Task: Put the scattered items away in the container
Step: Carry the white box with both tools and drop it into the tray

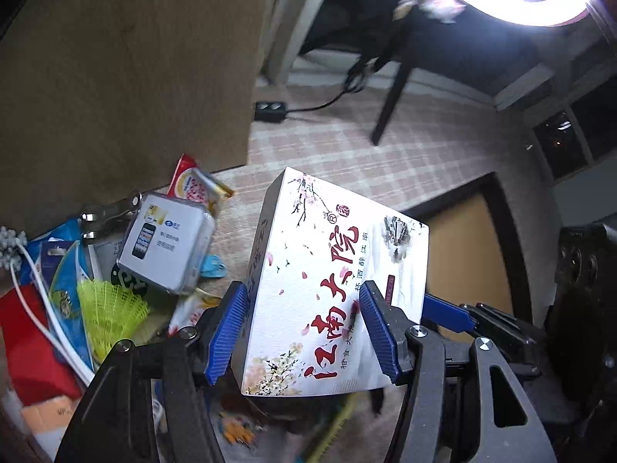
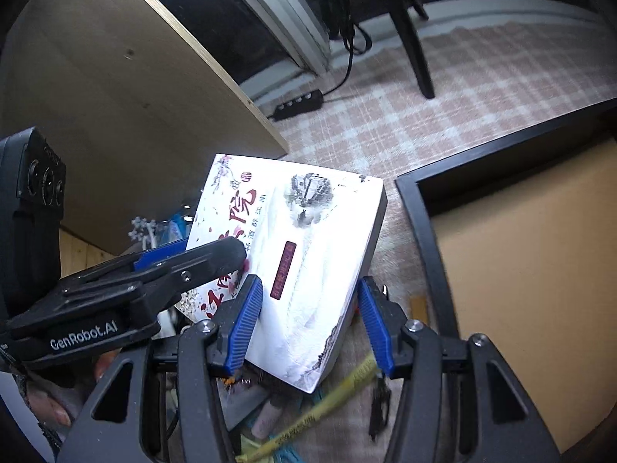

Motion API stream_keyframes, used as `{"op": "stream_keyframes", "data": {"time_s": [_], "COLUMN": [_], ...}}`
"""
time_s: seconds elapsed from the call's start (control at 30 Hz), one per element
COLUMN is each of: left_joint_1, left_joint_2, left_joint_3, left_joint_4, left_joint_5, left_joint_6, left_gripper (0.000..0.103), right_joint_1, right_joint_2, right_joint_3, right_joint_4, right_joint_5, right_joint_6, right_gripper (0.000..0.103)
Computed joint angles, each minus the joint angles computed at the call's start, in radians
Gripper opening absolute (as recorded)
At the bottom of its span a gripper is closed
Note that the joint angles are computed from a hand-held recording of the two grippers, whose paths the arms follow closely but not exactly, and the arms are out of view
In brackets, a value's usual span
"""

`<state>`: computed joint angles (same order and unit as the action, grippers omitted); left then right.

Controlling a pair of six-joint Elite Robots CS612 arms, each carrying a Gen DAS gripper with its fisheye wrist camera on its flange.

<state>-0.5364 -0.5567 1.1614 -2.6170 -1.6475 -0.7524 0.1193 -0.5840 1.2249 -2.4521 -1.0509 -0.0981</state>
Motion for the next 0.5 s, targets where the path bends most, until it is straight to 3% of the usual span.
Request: {"op": "stream_keyframes", "data": {"time_s": [0.27, 0.5], "left_joint_1": [-0.060, -0.105], "left_joint_2": [-0.022, -0.027], "left_joint_3": [0.002, -0.015], "left_joint_4": [-0.042, -0.071], "left_joint_5": [0.034, 0.007], "left_joint_6": [0.020, 0.026], "left_gripper": [0.057, 0.057], "right_joint_1": [-0.052, -0.117], "right_joint_2": [-0.107, -0.195], "right_joint_3": [0.154, 0.278], "right_joint_4": [-0.099, -0.163], "right_joint_5": [0.000, -0.007], "right_joint_6": [-0.069, -0.115], "right_gripper": [0.051, 0.051]}}
